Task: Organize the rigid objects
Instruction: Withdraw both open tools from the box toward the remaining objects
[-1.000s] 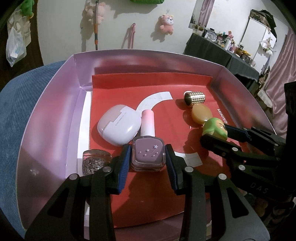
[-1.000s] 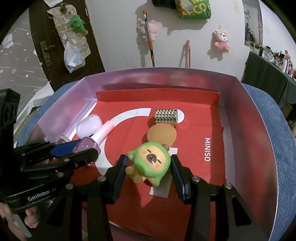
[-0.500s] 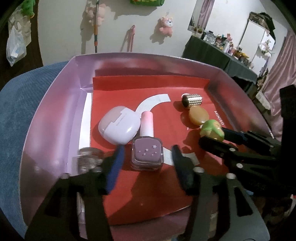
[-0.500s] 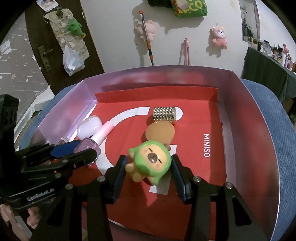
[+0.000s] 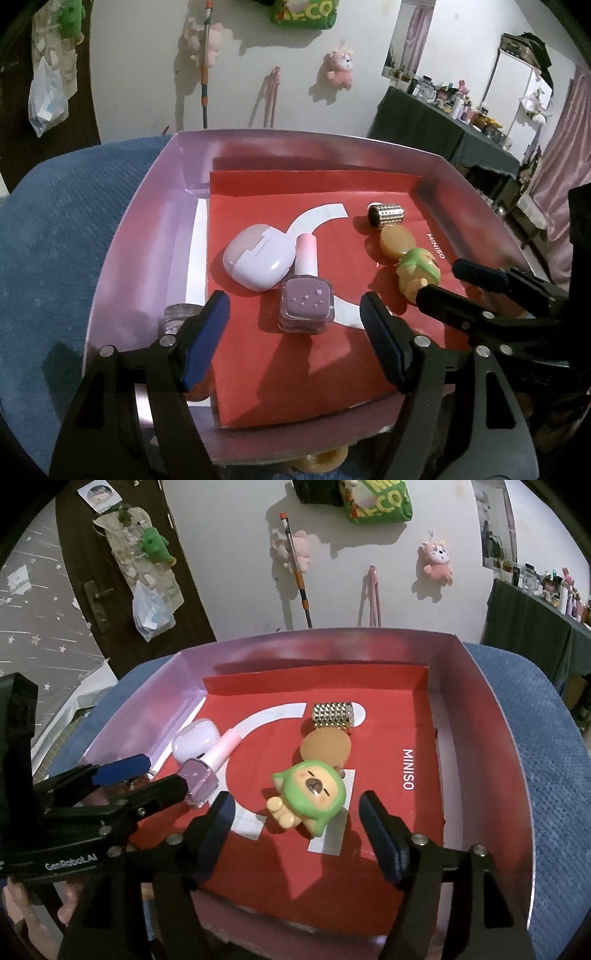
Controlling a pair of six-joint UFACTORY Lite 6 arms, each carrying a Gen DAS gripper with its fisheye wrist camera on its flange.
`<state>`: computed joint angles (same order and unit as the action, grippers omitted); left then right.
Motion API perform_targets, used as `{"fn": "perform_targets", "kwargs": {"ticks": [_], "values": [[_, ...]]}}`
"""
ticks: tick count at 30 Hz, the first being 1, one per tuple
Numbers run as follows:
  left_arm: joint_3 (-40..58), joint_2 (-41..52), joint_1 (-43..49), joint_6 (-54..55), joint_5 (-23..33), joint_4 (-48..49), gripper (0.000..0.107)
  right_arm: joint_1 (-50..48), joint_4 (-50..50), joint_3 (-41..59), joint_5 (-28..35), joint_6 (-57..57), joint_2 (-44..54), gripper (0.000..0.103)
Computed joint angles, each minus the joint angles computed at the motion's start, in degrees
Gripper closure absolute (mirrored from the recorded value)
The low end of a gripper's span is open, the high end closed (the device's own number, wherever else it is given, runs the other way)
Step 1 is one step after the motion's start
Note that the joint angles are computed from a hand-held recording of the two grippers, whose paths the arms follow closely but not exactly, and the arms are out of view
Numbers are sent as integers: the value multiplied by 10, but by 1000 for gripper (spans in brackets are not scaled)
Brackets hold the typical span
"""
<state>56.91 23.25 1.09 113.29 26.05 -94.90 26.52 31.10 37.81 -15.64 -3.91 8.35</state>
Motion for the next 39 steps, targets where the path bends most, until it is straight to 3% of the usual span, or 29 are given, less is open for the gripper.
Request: {"fn": "perform_targets", "kwargs": {"ticks": [7,14,17,19,28,39], "values": [[-64,-64,12,90,6,-67,28,21,-7,-50,-14,22,-71,7],[-113,-117,19,152,3,-117,28,57,35,-86,-28,-5,-131,0],[-122,-128,28,143,10,-106,25,74,87,-99,-38,-52,-156,0],[-131,-134,35,145,16,-106,14,82,108,-106,-42,-68,-167,0],[-155,-152,61,143,39,-100,4,121,201,-130,-63,-140,-209,0],[-194,-182,93,147,67,-84,4,186,293,-154,-110,-203,-233,0]]}}
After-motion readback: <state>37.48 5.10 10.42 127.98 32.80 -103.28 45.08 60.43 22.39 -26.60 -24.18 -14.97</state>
